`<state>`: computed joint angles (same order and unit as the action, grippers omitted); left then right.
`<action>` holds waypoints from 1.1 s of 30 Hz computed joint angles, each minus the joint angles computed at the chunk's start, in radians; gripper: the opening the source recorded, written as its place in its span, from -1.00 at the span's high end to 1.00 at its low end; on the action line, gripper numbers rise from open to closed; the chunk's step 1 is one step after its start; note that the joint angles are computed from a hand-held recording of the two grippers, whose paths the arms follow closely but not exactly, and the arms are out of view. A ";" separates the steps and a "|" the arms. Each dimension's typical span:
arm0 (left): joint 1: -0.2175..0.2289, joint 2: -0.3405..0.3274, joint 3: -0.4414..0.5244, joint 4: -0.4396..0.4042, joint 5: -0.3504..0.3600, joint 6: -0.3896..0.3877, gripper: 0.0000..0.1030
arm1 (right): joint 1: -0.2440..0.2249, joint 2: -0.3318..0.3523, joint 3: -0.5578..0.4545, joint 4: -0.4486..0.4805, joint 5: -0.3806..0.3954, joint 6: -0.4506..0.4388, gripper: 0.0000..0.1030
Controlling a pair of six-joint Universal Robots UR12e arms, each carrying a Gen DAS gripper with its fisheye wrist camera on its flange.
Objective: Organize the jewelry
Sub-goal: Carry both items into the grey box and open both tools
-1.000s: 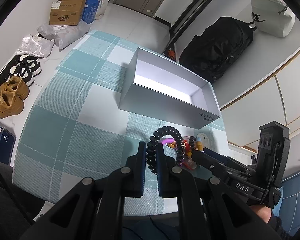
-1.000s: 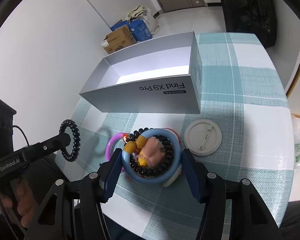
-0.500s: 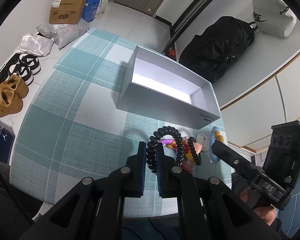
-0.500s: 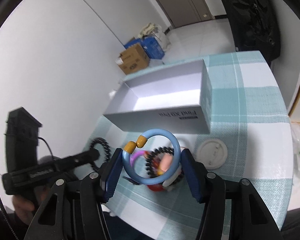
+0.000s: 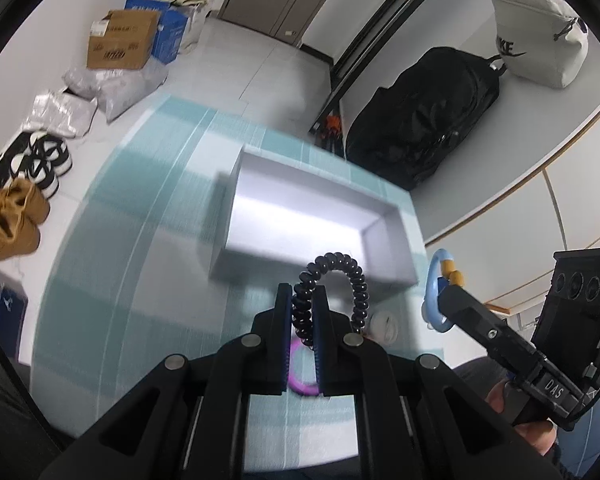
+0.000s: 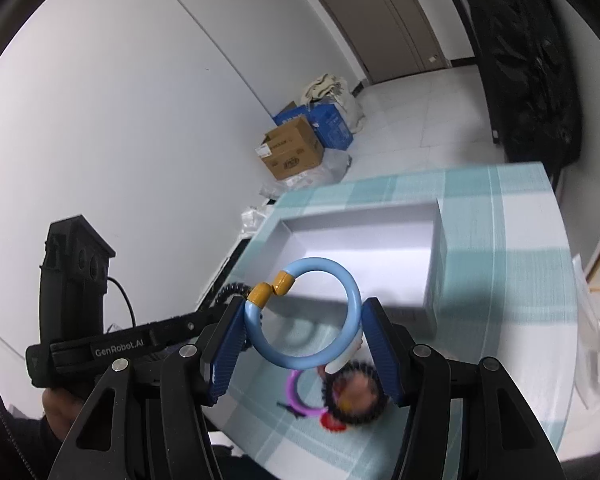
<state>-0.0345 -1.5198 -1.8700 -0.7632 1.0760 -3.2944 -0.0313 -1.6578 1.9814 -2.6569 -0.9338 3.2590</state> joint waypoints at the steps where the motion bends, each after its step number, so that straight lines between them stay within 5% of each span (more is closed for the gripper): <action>1: -0.002 -0.008 0.010 0.004 0.003 -0.002 0.90 | 0.001 0.009 -0.013 0.000 -0.001 0.002 -0.12; 21: -0.031 -0.151 0.142 -0.065 0.028 0.064 0.90 | 0.021 0.154 -0.158 0.118 -0.068 -0.039 -0.12; 29: -0.012 -0.172 0.164 -0.128 -0.052 0.105 0.87 | 0.052 0.170 -0.184 0.171 -0.148 -0.096 -0.14; 31: -0.012 -0.170 0.163 -0.135 -0.052 0.111 0.64 | 0.054 0.165 -0.179 0.168 -0.154 -0.107 -0.23; 33: -0.005 -0.159 0.146 -0.105 -0.069 0.095 0.06 | 0.053 0.156 -0.171 0.158 -0.156 -0.109 -0.38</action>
